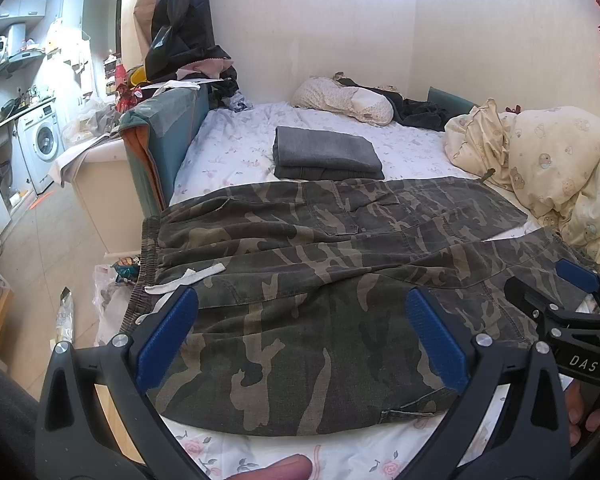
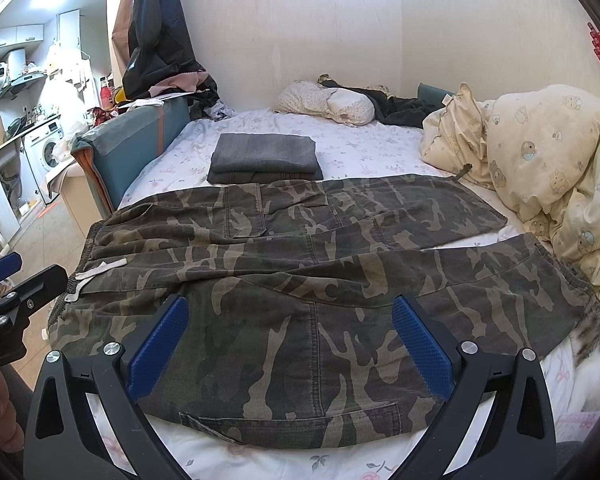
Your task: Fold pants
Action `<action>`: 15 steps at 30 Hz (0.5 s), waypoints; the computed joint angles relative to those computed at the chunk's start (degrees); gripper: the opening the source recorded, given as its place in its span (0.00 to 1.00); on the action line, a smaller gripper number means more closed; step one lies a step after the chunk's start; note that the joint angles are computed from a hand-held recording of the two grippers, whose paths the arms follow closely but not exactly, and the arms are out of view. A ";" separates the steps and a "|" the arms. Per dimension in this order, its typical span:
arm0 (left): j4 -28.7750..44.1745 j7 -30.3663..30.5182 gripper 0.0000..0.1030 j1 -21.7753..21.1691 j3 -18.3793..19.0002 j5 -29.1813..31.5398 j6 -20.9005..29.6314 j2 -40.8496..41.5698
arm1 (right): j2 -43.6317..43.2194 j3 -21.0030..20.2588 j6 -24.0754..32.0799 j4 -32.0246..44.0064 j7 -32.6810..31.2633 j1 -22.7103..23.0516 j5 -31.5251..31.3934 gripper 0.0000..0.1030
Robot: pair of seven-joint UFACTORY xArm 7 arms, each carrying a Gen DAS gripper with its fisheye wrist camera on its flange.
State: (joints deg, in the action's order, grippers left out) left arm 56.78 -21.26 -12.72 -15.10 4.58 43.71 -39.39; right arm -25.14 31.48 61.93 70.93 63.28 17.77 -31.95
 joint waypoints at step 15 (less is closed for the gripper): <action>-0.45 0.45 1.00 -0.42 0.23 0.17 1.05 0.52 | -1.25 -0.43 -1.32 -0.40 0.44 -0.12 0.53 1.00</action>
State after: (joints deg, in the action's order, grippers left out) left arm 56.33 -20.81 -13.14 -14.87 4.75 44.76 -38.87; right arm -26.39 31.05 60.61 70.53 63.72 17.65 -31.42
